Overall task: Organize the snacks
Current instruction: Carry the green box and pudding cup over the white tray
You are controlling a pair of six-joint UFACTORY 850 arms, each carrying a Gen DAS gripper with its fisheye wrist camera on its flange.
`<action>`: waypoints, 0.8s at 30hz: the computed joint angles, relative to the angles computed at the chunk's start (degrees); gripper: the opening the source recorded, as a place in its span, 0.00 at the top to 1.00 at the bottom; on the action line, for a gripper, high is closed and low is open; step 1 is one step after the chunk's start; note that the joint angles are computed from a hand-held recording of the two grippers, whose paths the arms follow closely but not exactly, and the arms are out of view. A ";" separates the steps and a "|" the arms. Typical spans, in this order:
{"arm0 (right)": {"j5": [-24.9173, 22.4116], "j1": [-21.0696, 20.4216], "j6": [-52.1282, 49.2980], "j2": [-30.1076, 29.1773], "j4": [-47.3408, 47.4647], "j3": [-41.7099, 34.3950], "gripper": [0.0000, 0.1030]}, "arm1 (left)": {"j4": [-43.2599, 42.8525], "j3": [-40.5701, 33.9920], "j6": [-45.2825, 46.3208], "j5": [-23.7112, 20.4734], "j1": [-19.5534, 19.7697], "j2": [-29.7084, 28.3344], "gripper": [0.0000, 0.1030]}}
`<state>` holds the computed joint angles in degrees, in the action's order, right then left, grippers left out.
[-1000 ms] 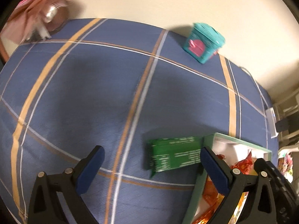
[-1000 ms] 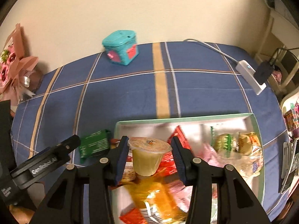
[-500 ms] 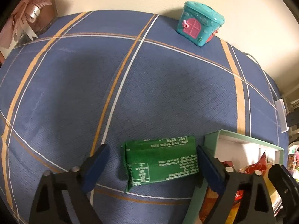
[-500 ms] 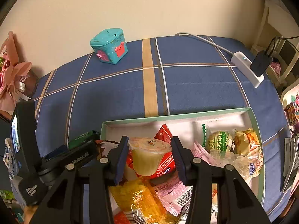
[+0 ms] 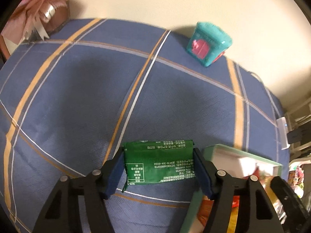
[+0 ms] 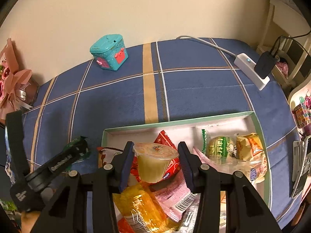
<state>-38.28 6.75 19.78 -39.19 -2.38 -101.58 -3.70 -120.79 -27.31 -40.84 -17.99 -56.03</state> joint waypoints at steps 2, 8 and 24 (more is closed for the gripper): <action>0.06 -0.21 0.09 0.59 -0.02 0.41 0.54 | -0.45 1.06 0.83 0.92 -0.34 1.45 0.32; 0.22 -0.83 0.24 2.99 -0.07 2.47 0.54 | -3.55 3.53 5.40 3.17 -1.67 5.13 0.32; 2.16 -5.71 6.82 12.44 -5.83 11.96 0.54 | -8.95 4.69 17.03 3.07 -7.09 9.53 0.32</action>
